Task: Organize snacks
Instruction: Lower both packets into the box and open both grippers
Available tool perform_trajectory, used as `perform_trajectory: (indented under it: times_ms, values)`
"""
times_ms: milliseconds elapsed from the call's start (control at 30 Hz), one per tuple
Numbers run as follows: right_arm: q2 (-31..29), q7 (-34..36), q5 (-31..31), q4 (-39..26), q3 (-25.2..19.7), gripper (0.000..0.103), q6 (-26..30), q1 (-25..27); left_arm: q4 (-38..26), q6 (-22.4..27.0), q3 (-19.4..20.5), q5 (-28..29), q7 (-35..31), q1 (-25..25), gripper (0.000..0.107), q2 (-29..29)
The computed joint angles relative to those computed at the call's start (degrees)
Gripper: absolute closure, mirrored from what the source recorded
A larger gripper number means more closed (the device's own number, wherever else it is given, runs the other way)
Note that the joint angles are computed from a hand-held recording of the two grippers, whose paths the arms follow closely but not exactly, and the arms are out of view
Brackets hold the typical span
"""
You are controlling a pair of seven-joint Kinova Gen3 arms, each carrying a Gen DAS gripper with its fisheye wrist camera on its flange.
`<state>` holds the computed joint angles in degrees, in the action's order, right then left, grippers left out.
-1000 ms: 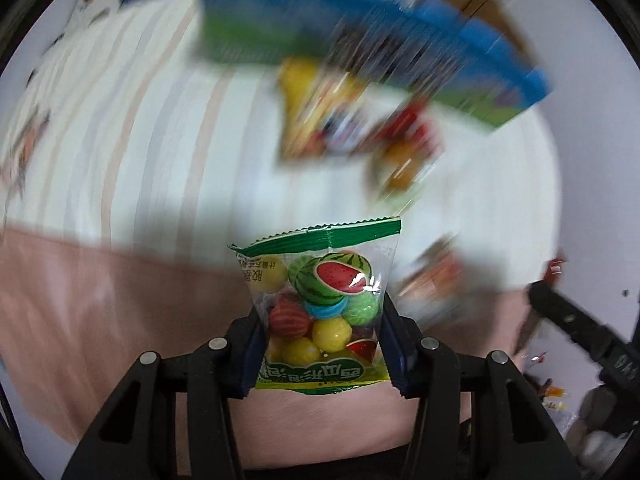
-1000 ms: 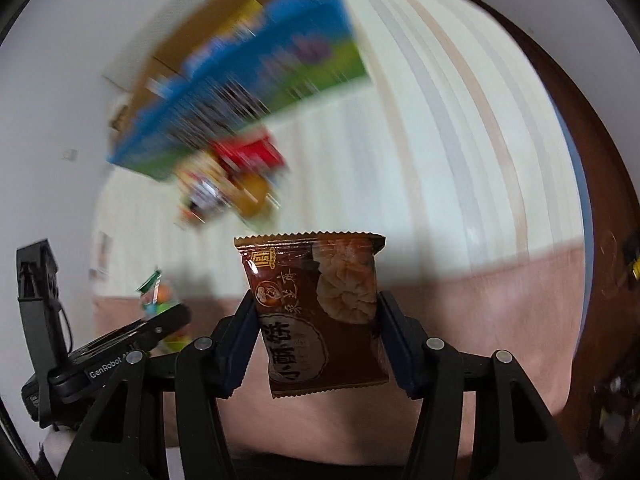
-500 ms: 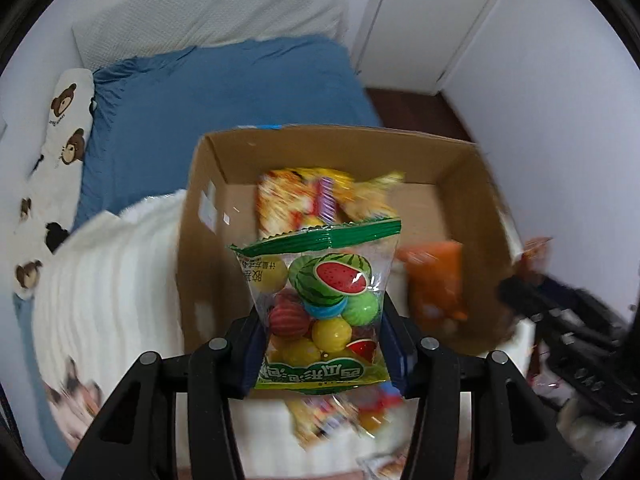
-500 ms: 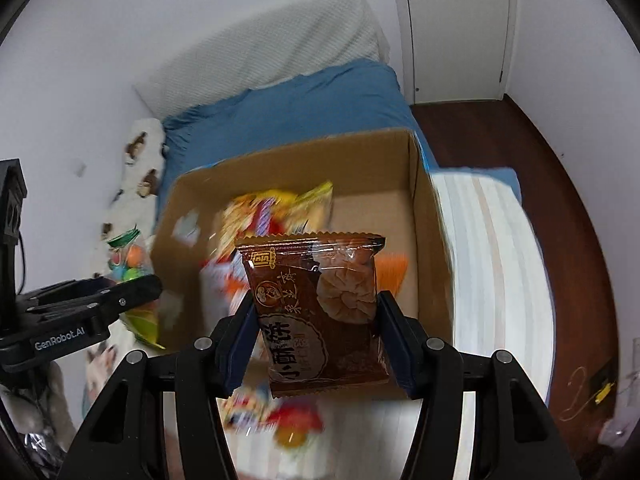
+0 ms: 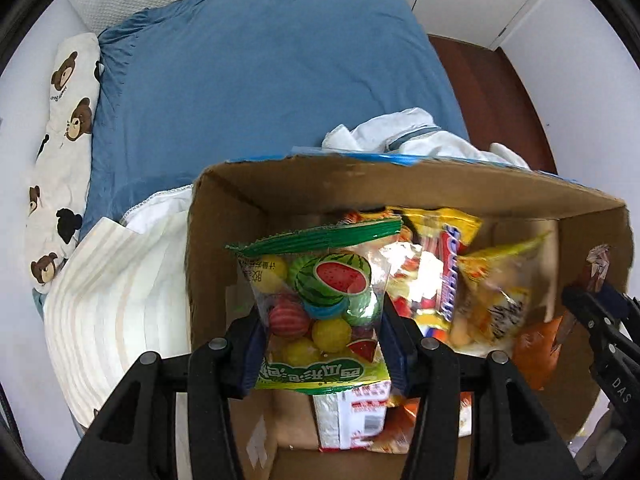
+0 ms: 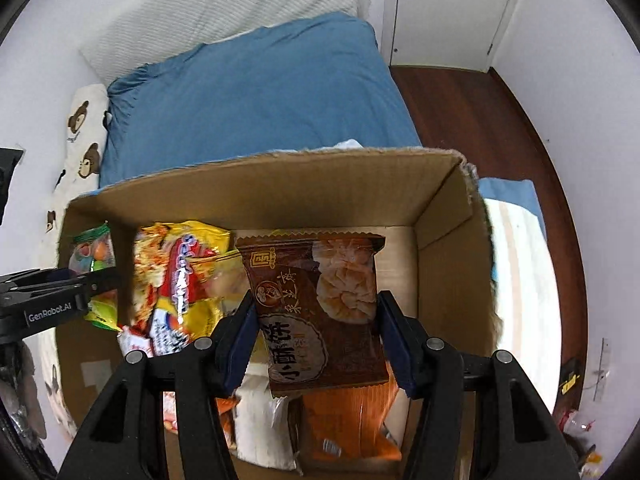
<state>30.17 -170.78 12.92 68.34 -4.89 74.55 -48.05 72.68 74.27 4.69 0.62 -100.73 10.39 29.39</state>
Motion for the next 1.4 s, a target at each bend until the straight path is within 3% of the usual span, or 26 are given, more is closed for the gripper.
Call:
perform_trajectory:
  times_ms: [100,167,233,300,633,933,1200,1400]
  values:
    - [0.4,-0.6,-0.4,1.1,0.2,0.038,-1.2,0.7,-2.1,1.5,-0.3,0.3,0.8,-0.4,0.059,2.1]
    - [0.9,0.6,-1.6,1.1,0.1,0.032,-1.7,1.5,-3.5,2.9,0.1,1.7,0.7,-1.3,0.048,2.7]
    - [1.5,1.7,-1.9,0.2,-0.4,0.013,-1.7,2.0,-4.0,3.5,0.7,3.3,0.1,-2.1,0.029,2.6]
    - [2.7,2.1,-1.8,-1.4,0.5,0.004,0.2,1.4,-3.5,3.0,0.7,3.2,-0.1,-1.5,0.02,2.0]
    - [0.4,0.5,-2.0,2.0,0.2,0.004,-1.1,0.7,3.1,-3.1,0.4,2.4,0.7,-0.3,0.019,-3.3]
    - [-3.5,-5.5,2.2,3.8,-0.9,0.004,-0.1,-4.5,15.5,-11.8,1.1,6.2,-2.2,-2.6,0.019,-14.8]
    - [-5.3,-13.2,9.2,0.2,-2.1,0.004,7.0,-12.9,27.3,-17.1,-0.2,10.5,-7.7,-5.2,0.019,-28.0]
    - [-4.5,-17.6,14.4,-4.6,-2.7,0.004,14.5,-19.8,33.0,-17.4,-2.5,12.2,-12.3,-6.1,0.019,-36.9]
